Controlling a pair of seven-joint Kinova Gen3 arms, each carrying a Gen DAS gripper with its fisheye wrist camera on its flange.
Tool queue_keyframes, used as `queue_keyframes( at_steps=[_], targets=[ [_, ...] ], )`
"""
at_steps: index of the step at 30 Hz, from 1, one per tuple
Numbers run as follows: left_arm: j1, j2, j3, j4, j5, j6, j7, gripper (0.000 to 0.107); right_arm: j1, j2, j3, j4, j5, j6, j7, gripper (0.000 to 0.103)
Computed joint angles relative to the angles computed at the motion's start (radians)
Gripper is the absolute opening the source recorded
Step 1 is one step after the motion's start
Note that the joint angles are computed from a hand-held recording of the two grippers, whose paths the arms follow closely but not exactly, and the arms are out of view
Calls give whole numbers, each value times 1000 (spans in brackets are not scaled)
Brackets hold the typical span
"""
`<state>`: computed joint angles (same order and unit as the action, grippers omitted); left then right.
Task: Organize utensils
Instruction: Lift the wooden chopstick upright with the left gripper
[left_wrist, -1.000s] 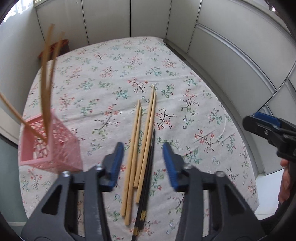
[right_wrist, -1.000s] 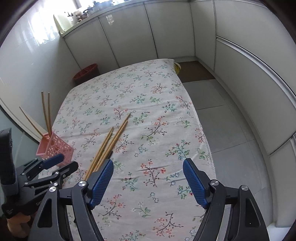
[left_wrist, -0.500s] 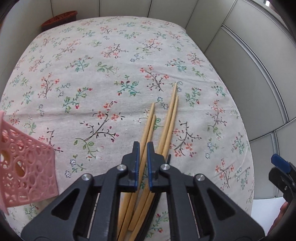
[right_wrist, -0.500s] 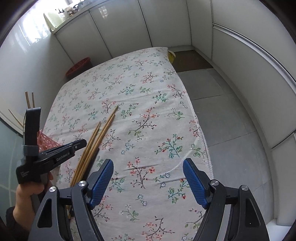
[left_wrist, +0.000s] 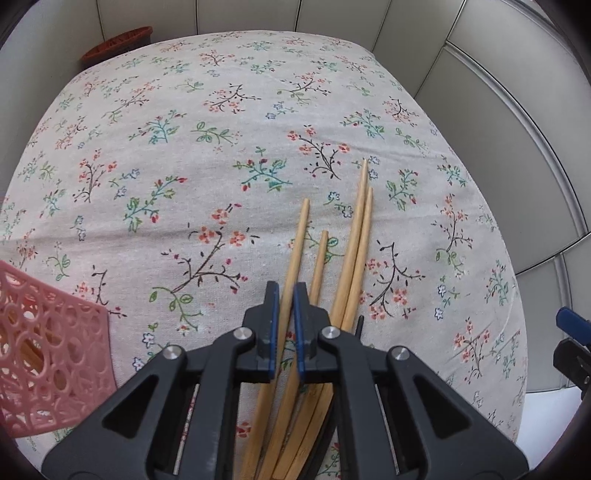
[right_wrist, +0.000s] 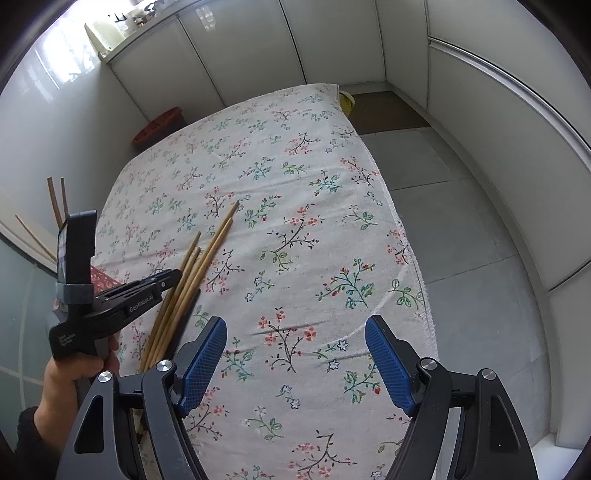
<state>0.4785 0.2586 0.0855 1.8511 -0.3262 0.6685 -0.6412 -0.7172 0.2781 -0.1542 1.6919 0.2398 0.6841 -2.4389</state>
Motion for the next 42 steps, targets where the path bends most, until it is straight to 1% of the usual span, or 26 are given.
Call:
queue_keyframes(
  at_steps=[2,4,8,9,12,15,18,26,28,32,33,34,35,37,38,40,42],
  targets=[
    [8,0,8,-17,0,30,-8,9,-9,-3,4,-2,12,10,-13,79],
    [25,-24,12,-16,-17,50,1,8,-13,-10,5,2,19,10,-27,79],
    [23,-114,33,28,-48,49,-5,8,-14,-13,0,0,20,10,-48,79],
    [28,-137,43,37,-68,55,6,8,-13,-13,-2,-1,15,8,-51,79],
    [26,-209,76,69,-113,70,32,8,3,-9,-15,-5,-22,-9,-39,79],
    [0,-296,114,113,-124,72,39,7,-2,1,-19,-19,-41,-18,-35,79],
    [-29,-382,155,148,-132,79,45,7,-26,22,-13,-46,-32,-9,-46,79],
    [-115,-541,240,179,-113,105,20,7,-69,117,-13,-159,-57,16,-16,79],
    [-138,-579,251,186,-99,108,8,7,-86,148,-7,-198,-54,29,-1,79],
    [-180,-625,256,194,-59,104,-33,7,-109,214,0,-279,-57,47,46,77],
    [-190,-634,253,195,-48,104,-48,7,-115,229,4,-296,-58,49,54,73],
    [-199,-642,249,195,-36,103,-63,7,-115,245,3,-314,-65,52,68,65],
    [-207,-652,246,197,-23,100,-78,7,-107,263,-5,-332,-82,49,90,61],
    [-223,-672,239,202,3,93,-108,7,-89,292,-21,-360,-123,42,133,44],
    [-231,-684,240,204,15,91,-120,7,-86,306,-22,-373,-139,41,147,41],
    [-251,-707,238,214,37,78,-144,7,-90,339,-15,-410,-162,51,161,31],
    [-281,-734,248,221,54,65,-158,7,-99,371,-4,-448,-177,68,165,25]
  ],
)
